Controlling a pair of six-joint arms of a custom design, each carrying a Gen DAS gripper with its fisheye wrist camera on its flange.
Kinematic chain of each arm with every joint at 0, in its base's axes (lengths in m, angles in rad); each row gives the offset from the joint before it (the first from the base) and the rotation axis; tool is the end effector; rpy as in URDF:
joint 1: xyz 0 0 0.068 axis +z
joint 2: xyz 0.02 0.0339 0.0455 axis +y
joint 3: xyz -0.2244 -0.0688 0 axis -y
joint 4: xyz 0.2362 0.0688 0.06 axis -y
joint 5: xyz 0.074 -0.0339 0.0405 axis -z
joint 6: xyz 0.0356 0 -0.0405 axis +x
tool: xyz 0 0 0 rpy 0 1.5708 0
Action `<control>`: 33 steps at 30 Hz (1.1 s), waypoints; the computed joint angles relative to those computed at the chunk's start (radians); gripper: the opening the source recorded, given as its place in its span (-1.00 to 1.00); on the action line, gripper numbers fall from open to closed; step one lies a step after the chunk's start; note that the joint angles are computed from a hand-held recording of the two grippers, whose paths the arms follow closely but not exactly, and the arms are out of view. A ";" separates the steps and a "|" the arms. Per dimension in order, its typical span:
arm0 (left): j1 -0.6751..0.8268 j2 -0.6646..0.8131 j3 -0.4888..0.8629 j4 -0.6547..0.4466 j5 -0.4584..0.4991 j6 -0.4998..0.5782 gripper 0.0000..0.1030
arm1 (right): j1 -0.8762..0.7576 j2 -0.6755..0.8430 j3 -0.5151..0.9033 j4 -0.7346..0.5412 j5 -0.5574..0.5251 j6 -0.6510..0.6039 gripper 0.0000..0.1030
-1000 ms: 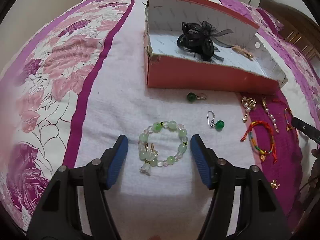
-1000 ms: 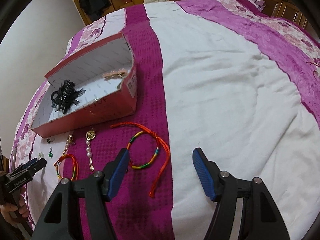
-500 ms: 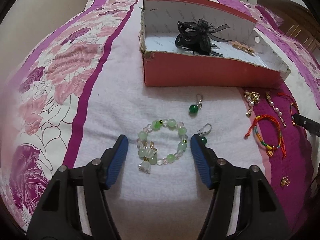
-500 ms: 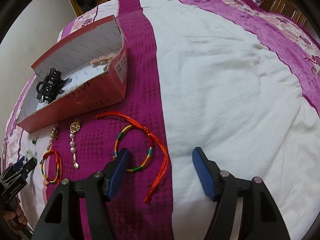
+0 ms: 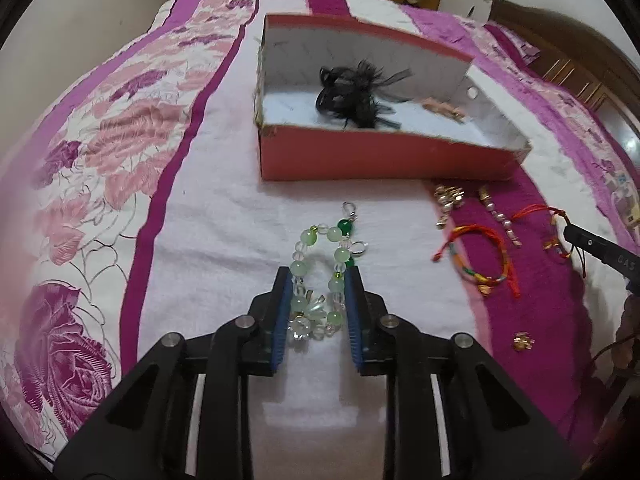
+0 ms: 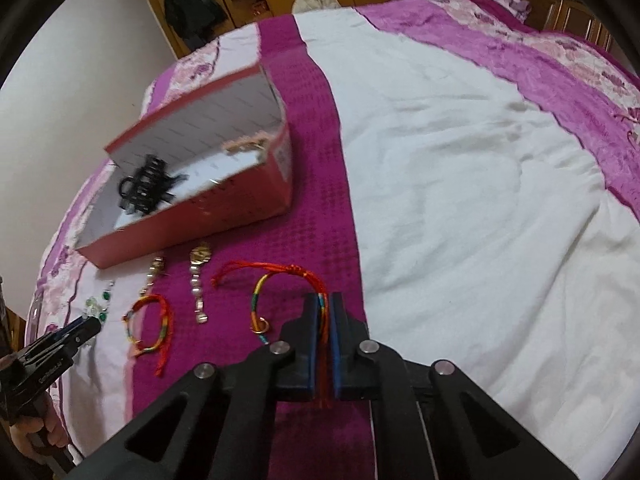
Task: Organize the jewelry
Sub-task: 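Grasp the green bead bracelet with the left gripper while the right grasps a red string bracelet, then lower both bracelets into the shoebox and open both grippers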
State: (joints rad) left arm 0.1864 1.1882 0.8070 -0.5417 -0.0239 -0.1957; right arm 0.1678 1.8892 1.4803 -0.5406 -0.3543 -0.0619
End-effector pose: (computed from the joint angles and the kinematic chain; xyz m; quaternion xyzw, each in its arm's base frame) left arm 0.2395 0.0460 0.2021 -0.1837 0.9299 0.0098 0.3183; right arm 0.3858 0.0779 0.2004 -0.1609 0.9249 0.1835 0.2916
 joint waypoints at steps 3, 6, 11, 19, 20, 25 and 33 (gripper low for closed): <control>0.001 -0.044 0.002 -0.016 0.016 -0.012 -0.69 | -0.002 -0.046 -0.034 0.015 -0.015 0.000 -0.88; 0.004 -0.079 0.007 -0.027 0.029 -0.022 -0.69 | -0.010 -0.089 -0.060 0.024 -0.042 0.007 -0.88; 0.013 -0.108 0.029 -0.039 0.042 -0.032 -0.69 | -0.017 -0.151 -0.088 0.022 -0.066 0.011 -0.89; 0.021 -0.127 0.084 -0.064 0.051 -0.043 -0.69 | -0.009 -0.239 -0.112 0.018 -0.096 0.004 -0.89; 0.024 -0.123 0.101 -0.072 0.053 -0.047 -0.69 | -0.007 -0.246 -0.109 0.016 -0.100 0.005 -0.89; 0.034 -0.106 0.150 -0.071 0.064 -0.045 -0.69 | 0.008 -0.273 -0.088 0.013 -0.114 0.033 -0.89; 0.049 -0.013 0.249 -0.040 0.069 -0.026 -0.69 | 0.063 -0.232 0.026 0.008 -0.107 0.054 -0.89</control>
State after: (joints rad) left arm 0.2350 1.1749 1.0556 -0.5820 0.0449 -0.2220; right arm 0.2309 1.6567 1.5062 -0.5326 -0.4617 -0.0077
